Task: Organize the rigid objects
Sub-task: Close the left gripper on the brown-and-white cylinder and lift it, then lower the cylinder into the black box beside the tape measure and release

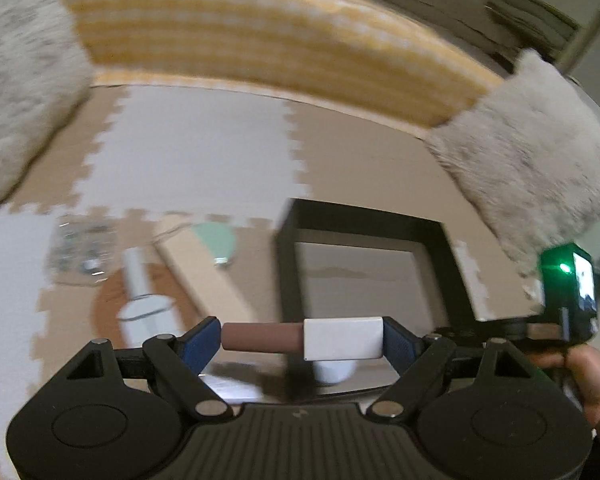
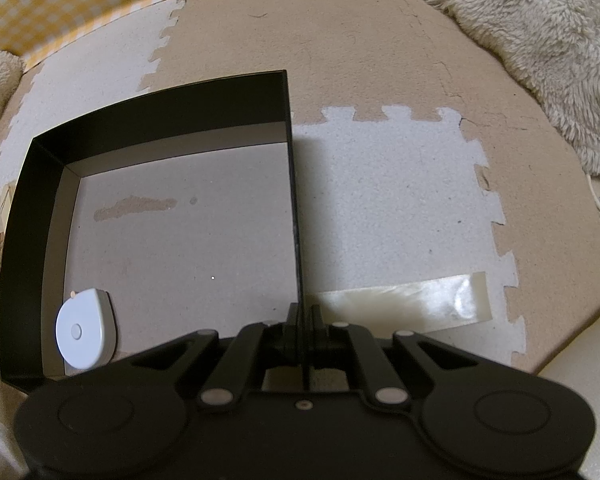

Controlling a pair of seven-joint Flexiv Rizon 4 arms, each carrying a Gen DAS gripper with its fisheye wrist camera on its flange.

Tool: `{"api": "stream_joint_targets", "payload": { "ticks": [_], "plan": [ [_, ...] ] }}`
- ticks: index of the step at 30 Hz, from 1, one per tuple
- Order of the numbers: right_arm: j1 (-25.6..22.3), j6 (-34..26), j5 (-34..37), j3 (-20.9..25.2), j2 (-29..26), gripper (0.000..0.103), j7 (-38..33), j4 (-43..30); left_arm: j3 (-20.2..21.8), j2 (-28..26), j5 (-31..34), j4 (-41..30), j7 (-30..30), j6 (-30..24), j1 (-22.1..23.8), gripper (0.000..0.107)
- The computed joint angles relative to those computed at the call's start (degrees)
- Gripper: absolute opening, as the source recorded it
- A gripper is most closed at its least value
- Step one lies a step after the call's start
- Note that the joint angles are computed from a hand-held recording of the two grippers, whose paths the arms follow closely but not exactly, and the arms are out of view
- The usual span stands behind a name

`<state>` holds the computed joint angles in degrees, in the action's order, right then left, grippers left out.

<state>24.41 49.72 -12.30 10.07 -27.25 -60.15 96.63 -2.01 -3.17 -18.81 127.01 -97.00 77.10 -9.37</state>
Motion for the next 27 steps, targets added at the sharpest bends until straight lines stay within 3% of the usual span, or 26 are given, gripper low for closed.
{"api": "stream_joint_targets", "payload": {
  "ticks": [13,21,27],
  "plan": [
    [-0.09,0.00,0.28,0.07,0.07,0.004,-0.45,0.06,-5.03,-9.82,-2.37,-5.25,0.72,4.29,-3.18,0.085],
    [-0.13,-0.12,0.52,0.11,0.05,0.004,-0.49,-0.07,-8.03,-12.72,-6.29,-5.81,-1.17,6.38,-2.54,0.085],
    [-0.22,-0.14,0.80,0.16,0.03,0.005,-0.51,-0.18,-5.08,-13.20,-2.97,-7.40,-5.00,2.98,-4.54,0.085]
  ]
}}
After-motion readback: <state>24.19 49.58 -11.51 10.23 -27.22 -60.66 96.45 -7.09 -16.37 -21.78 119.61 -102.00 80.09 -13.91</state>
